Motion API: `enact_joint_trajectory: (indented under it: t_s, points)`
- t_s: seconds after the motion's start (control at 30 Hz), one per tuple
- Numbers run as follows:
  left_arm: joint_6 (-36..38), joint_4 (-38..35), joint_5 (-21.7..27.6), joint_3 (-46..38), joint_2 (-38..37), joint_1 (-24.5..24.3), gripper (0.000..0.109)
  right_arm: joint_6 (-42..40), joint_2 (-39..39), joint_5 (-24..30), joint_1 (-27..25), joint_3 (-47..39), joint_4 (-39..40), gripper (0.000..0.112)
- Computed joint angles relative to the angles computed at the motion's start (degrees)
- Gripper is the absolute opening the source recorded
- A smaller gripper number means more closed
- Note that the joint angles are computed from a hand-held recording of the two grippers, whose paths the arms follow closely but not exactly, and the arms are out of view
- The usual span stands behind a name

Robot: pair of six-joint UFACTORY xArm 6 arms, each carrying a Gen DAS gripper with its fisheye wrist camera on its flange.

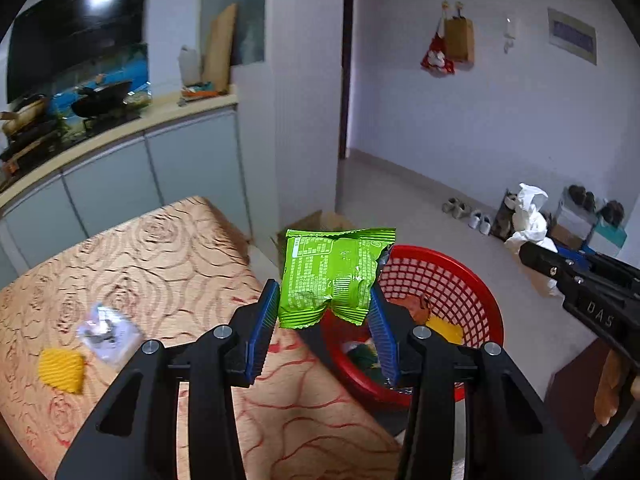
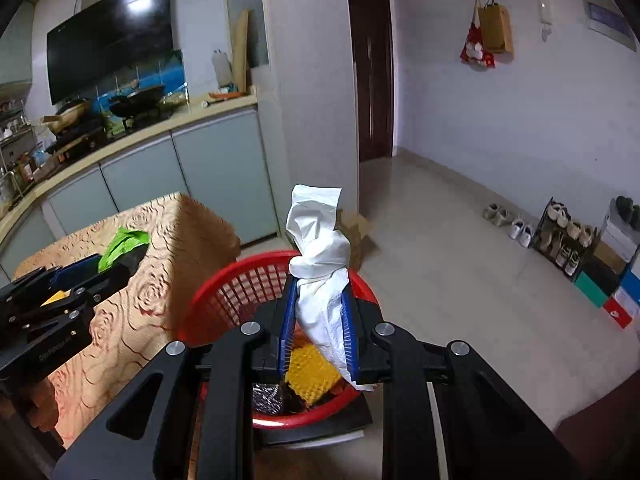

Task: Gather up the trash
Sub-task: 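Open the left gripper and right gripper to drop packet and bag into the basket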

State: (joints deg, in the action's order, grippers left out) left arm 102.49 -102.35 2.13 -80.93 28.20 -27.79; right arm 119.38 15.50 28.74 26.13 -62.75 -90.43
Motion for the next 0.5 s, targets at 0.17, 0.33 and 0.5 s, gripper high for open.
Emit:
enact_joint_trajectory:
  t_s: [0.17,0.33,0.5]
  points:
    - [-16.0,16.6,0.6,-1.7,4.1,-0.8,0.043,-2.2,2.8,-2.4,-1.5,-1.3,1.7,0.021]
    - [-24.8,26.1,0.6,-2.7,6.7,-1.3,0.043,-5.0,5.6,-4.5,-2.5,-3.0,3.5,0.021]
    - [-29.5,30.7,0.4,-3.4,8.2,-1.7,0.043,-6.0,7.7,-6.3,-3.5,-4.4,3.7,0.022]
